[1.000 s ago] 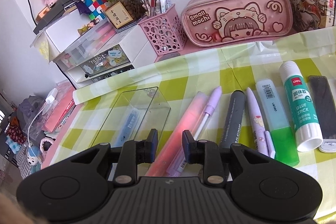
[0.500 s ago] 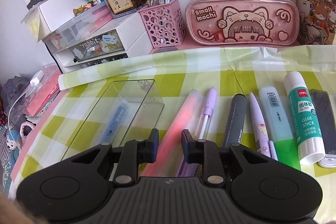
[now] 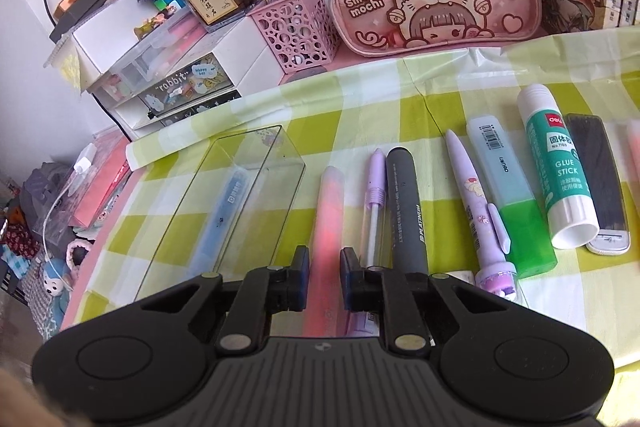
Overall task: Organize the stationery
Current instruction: 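Lower the right gripper onto the pink highlighter and grasp it, then carry the pink highlighter over the clear box and lower it inside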
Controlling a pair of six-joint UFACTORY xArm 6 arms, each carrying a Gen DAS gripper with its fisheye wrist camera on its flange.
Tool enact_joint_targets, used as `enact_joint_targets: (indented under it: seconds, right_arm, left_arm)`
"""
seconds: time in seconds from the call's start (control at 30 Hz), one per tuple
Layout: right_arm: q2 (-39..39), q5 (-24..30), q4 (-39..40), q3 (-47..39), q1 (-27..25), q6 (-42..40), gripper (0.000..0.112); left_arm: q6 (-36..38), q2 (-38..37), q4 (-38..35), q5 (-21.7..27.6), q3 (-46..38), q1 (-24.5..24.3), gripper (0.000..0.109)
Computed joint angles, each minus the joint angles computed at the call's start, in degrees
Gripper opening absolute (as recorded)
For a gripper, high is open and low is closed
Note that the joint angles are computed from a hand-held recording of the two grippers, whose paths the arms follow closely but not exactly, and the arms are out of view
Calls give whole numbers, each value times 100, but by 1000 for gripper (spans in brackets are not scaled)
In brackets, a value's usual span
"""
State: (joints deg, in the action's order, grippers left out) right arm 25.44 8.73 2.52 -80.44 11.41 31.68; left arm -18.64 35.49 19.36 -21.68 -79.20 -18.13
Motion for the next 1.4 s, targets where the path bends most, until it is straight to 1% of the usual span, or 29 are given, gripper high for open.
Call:
enact_joint_targets:
  seconds: [0.1,0.33,0.37,0.47,0.5,0.57,0.6,0.63,0.73,0.77,0.8,0.83,0.93,0.97,1.0,1.07,1.27,1.4]
  right_arm:
    - [-122,-163,753,140,22,-491,20]
    - [-413,-391,3247,306,258,-2362,20]
    - [-454,-403,3375,317,285,-2445,20]
    - [-613,-575,3099,426,343,-2218,20]
    - [-655,-638,3178,438,374,-2296,20]
    - [-710,-703,3689,388,451,-2751,20]
    - [-731,-733,3820,364,482,-2883,20]
    - [-738,-739,3740,327,495,-2830,20]
    - [-649,-651,3450,124,532,-2600,19]
    - [-599,-605,3414,34,552,-2578,17]
    - [-546,-562,3350,-49,565,-2529,11]
    - [-474,-517,3352,-148,586,-2509,7]
    - [-310,-368,3712,-368,644,-2633,7]
    - [-259,-314,3618,-424,643,-2528,7]
    - [-223,-286,3358,-442,632,-2291,7]
    - [-209,-316,3009,-404,613,-1983,7]
    - [-265,-404,2977,-288,573,-1927,7]
    - [-191,-317,2955,-361,577,-1952,7]
  left_arm:
    - [68,12,-70,20,-20,-15,73]
    - [212,-25,-189,29,36,-40,73]
    - [218,-28,-198,32,38,-42,73]
    - [189,-28,-165,32,36,-35,73]
    - [227,-27,-192,31,35,-40,73]
    - [191,-15,-146,18,26,-30,73]
    - [152,-12,-104,18,20,-21,73]
    - [112,-7,-64,22,8,-13,73]
    - [104,4,-52,28,-10,-11,73]
    - [116,4,-60,20,-4,-13,73]
    - [123,4,-65,6,4,-12,73]
    - [142,5,-88,-2,8,-17,73]
    - [269,39,-212,22,-27,-53,73]
    - [342,47,-280,2,-26,-68,73]
    - [342,47,-280,2,-26,-68,73]
    - [217,56,-154,0,-47,-39,73]
    - [189,74,-117,-53,-48,-25,73]
    - [169,81,-97,-44,-63,-19,73]
